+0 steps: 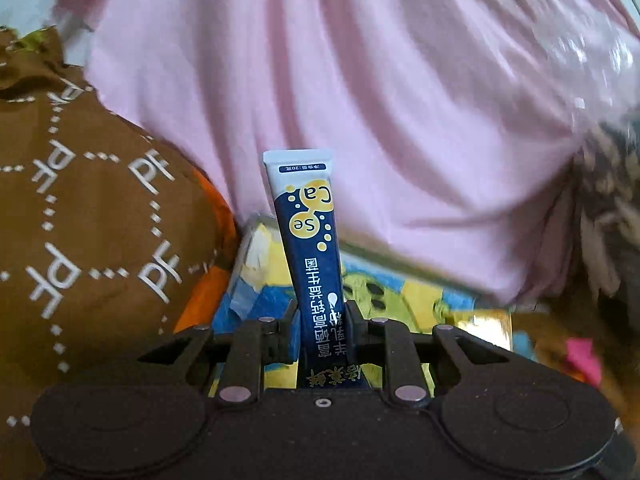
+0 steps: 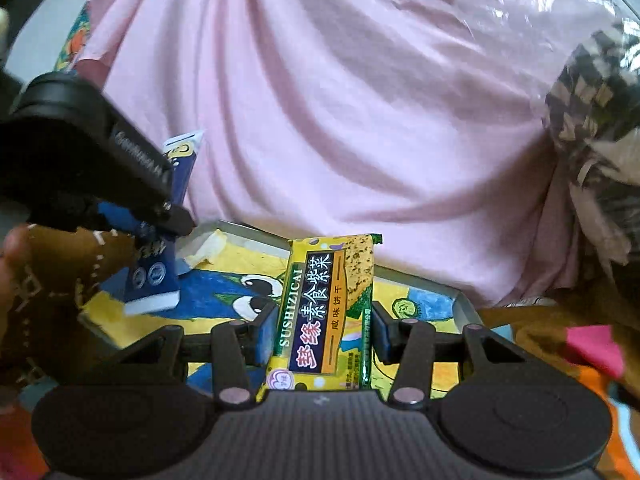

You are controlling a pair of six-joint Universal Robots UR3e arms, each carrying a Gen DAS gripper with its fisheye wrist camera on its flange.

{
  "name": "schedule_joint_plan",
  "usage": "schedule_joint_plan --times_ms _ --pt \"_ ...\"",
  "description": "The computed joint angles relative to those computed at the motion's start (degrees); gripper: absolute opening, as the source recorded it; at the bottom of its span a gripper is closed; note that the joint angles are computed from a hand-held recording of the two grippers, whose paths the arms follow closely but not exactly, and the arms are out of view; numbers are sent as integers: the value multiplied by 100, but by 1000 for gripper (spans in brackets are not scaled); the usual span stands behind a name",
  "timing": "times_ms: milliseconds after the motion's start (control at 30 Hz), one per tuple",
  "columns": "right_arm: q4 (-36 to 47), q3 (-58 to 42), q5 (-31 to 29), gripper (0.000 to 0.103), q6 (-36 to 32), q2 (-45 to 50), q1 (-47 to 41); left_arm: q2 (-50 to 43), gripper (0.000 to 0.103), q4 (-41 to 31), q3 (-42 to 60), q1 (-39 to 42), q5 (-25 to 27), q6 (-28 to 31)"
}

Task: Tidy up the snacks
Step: 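Lift and carry both held packs into the gray cartoon tray, then open both tools to release the packs and lift away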

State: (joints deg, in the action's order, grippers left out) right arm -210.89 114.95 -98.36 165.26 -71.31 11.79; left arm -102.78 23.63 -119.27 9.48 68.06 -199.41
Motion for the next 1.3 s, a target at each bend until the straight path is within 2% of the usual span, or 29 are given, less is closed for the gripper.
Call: schedule_joint_plan --times_ms 100,267,400,533,633,733,800,867,1033,1100,1167,1300 --pt "45 -211 100 52 210 265 -136 -271 23 102 90 -195 202 203" --pt "74 -290 300 52 394 487 -312 -599 24 16 218 -272 185 309" --pt "396 -152 665 50 824 364 -548 -754 26 -24 271 -257 121 311" --pt "395 -82 649 51 854 311 -582 -736 30 -73 260 -205 47 331" --pt "404 4 699 56 914 198 -634 -656 45 -178 266 -173 -16 328" --pt "417 60 618 67 950 65 -649 -491 53 -186 193 -156 1 310" --pt "473 133 499 77 1038 -131 -653 -341 62 -253 177 -187 82 356" --pt "545 242 461 84 1213 -409 -703 -87 81 -288 96 -248 295 394" --pt "817 494 445 100 1675 -1302 -789 771 101 -382 -229 -256 646 533" --pt "868 598 452 103 1694 -1659 -780 1200 102 -294 -496 -112 591 454" --pt "970 702 428 103 1641 -2029 -734 1735 102 -554 -663 -30 563 476" --pt "1167 948 397 103 1467 -2742 -644 2794 102 -1019 -1025 -58 895 595"
